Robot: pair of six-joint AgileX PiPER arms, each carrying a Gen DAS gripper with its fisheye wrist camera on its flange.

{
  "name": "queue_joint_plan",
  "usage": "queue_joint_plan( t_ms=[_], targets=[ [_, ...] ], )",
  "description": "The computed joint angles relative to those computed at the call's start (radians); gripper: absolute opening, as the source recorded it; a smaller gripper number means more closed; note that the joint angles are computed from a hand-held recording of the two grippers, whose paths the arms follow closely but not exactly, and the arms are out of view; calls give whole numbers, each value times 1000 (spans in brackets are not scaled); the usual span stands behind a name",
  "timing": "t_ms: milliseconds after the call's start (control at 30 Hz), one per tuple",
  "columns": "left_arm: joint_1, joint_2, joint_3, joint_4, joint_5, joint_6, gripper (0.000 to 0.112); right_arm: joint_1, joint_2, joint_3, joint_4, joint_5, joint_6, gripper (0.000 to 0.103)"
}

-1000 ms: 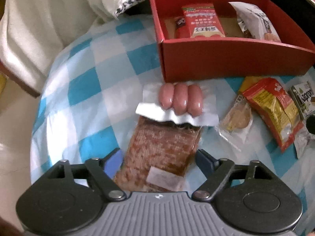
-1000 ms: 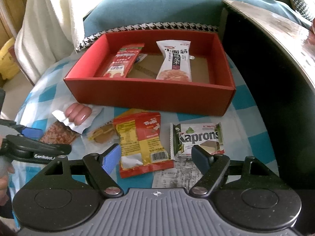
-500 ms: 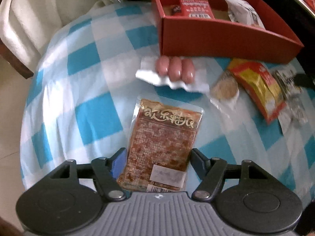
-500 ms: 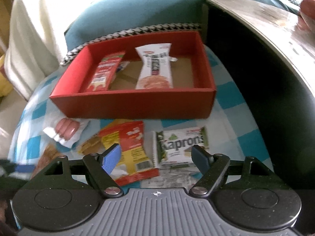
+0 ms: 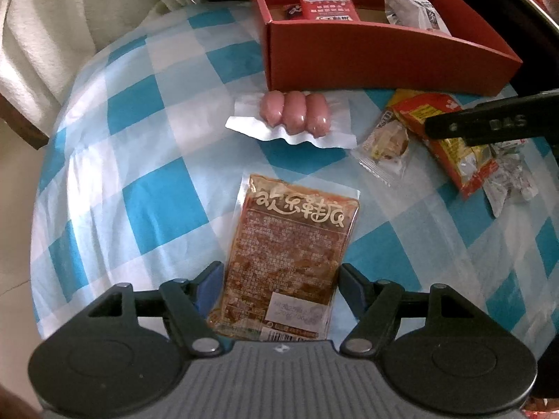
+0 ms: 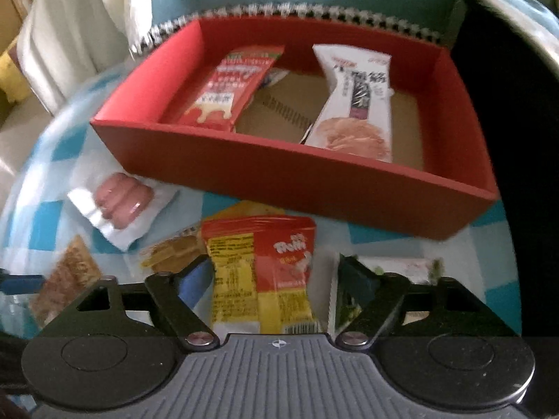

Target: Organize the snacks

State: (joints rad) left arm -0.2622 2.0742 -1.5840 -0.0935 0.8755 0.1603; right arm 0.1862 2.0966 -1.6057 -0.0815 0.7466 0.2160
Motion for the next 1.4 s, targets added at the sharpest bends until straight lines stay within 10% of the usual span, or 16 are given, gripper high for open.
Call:
queue_joint_plan(
  t_ms=[400, 767, 1000, 1400],
  targets=[
    [-26, -10, 14, 45, -12, -24, 65, 46, -39, 78, -12, -9, 4, 64],
    [-62, -97, 166, 95, -67, -56, 73, 124, -244, 367, 33, -56, 15, 65],
    [-61, -102, 177, 120, -88, -71, 78, 131, -236, 370, -15, -71, 56, 86],
    [-59, -87, 160, 107, -76, -56, 82, 149, -230, 404, -77, -90, 82, 76]
  ],
)
